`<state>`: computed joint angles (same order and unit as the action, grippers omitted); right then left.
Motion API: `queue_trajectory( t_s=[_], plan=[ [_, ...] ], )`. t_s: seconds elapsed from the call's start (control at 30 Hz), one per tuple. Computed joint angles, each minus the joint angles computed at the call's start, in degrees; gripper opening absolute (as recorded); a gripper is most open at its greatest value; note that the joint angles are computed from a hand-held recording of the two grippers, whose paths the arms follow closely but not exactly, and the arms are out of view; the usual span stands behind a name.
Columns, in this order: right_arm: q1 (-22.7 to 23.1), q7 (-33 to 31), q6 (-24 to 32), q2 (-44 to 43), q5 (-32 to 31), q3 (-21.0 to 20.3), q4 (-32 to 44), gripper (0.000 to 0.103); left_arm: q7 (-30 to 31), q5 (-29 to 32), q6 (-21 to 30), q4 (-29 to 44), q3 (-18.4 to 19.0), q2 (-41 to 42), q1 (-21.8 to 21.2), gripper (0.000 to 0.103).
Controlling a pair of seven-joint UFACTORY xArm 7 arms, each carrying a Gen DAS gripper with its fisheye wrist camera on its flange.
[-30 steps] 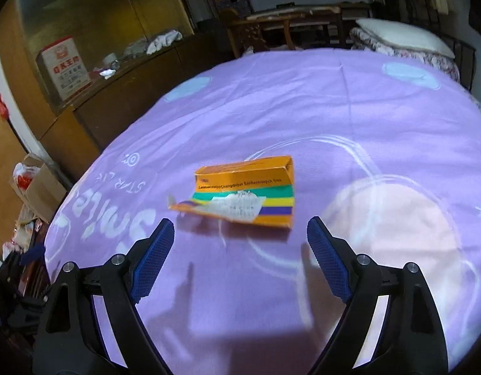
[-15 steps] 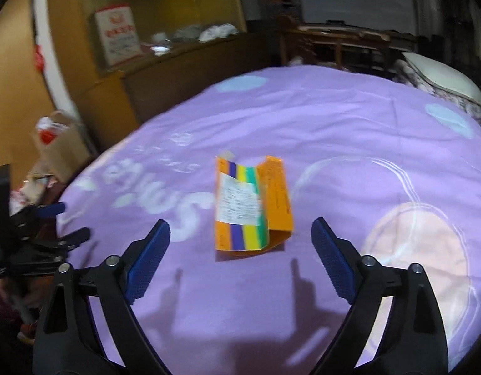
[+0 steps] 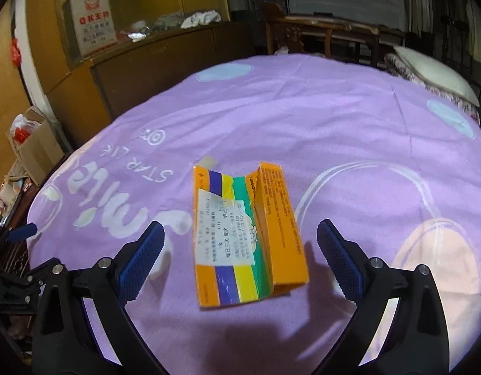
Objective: Collect trash
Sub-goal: 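Grasp the torn orange medicine box with the right tool, then carry the orange box with the right tool over the red wastebasket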
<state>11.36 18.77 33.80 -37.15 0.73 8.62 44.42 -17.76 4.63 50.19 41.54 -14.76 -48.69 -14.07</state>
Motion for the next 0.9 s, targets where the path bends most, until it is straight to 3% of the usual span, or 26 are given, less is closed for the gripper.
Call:
queue_trajectory(
  t_s=[0.3,0.4,0.47,0.53,0.7,0.9],
  plan=[
    [0.66,-0.06,0.49,1.39,0.73,-0.34,0.02,0.09,-0.28,-1.77,-0.42,-0.69,2.07,0.61,0.3,0.097],
    [0.73,0.16,0.57,1.51,1.15,-0.54,-0.02,0.076,-0.34,-1.26,-0.3,-0.54,1.44,0.36,0.51,0.097],
    [0.35,0.59,0.89,1.51,0.73,-0.11,0.06,0.061,-0.33,-1.31,-0.23,-0.33,1.36,0.12,0.35,0.097],
    [0.64,0.46,-0.02,0.89,0.67,-0.09,-0.52,0.058,-0.35,-1.35,-0.26,-0.05,1.27,-0.34,0.22,0.097],
    [-0.15,1.58,-1.8,-1.9,-0.97,1.61,-2.09,0.056,-0.34,-0.63,-0.09,0.84,0.63,-2.78,0.5,0.097],
    [2.26,2.41,-1.51,-5.23,0.5,1.66,-3.45,0.055,-0.16,-1.17,1.41,2.26,0.91,-5.62,0.64,0.097]
  ],
)
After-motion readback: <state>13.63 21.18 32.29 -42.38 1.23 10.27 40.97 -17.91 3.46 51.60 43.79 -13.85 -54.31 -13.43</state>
